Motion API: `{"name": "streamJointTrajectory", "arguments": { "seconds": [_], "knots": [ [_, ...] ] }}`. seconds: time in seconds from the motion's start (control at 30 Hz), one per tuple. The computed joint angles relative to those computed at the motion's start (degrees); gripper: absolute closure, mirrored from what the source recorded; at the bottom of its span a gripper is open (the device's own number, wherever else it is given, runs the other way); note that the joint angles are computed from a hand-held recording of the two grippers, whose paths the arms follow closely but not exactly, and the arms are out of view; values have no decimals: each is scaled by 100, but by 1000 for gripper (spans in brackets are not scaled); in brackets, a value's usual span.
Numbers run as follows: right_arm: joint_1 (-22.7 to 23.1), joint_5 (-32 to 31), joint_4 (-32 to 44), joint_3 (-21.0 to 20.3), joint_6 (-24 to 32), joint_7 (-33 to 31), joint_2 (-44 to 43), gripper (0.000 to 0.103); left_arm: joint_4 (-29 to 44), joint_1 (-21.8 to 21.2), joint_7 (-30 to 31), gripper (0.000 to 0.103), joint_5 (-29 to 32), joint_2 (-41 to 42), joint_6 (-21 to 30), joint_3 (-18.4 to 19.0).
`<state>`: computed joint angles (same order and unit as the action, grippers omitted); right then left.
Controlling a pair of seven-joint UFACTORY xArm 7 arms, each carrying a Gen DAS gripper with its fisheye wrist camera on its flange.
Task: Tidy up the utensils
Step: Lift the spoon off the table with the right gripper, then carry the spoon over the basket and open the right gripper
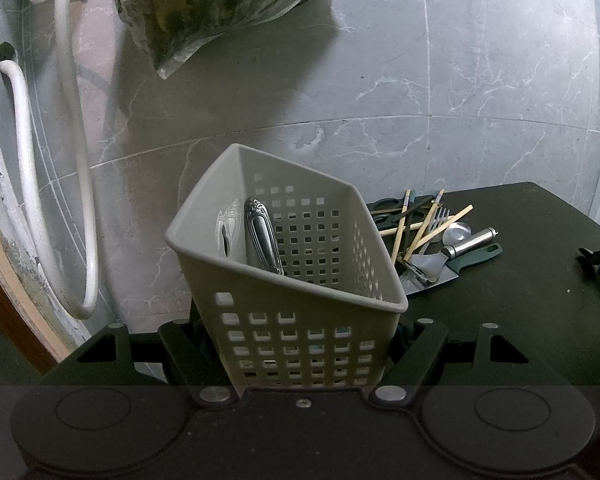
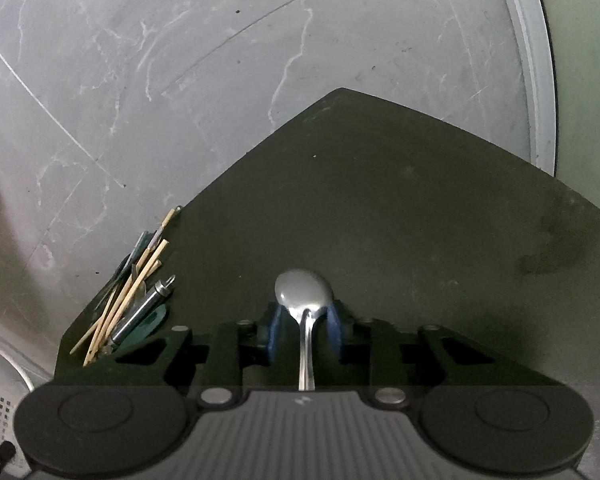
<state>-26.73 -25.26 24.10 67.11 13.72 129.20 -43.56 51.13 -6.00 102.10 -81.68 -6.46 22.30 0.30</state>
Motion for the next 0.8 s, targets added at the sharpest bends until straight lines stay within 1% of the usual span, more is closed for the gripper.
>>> {"name": "streamJointTrajectory", "arguments": {
  "seconds": [0.03,0.13,0.3,0.4,0.47,0.5,0.53,0.6,0.7,0.8],
  "knots": [
    [-23,-11,-11,4,-58,8,0,80,-7,2,4,26,6,-9,15,3],
    [-76,-74,66,-2,-48,-172,124,81,-20,6,26,26,27,-24,78,13],
    [-109,-254,398,-74,323,-667,557,81,-27,24,39,26,51,-36,163,39],
    [-161,-472,581,-106,461,-904,830,81,-9,26,45,26,38,-15,160,31],
    [-249,-640,718,-57,581,-997,985,81,-7,27,44,26,37,-13,157,26],
    [-291,-722,785,-28,655,-1036,1059,83,-10,27,41,26,39,-16,152,23],
    [-335,-810,858,1,740,-1088,1148,88,-10,27,41,26,39,-16,153,22],
    [-456,-1018,1005,99,867,-1161,1330,96,-12,28,47,26,31,-16,152,22],
    [-615,-1342,1233,275,1105,-1249,1569,100,7,35,37,26,49,0,180,26],
    [-741,-1586,1338,394,1098,-1133,1632,102,23,43,49,26,53,15,223,27]
  ]
}}
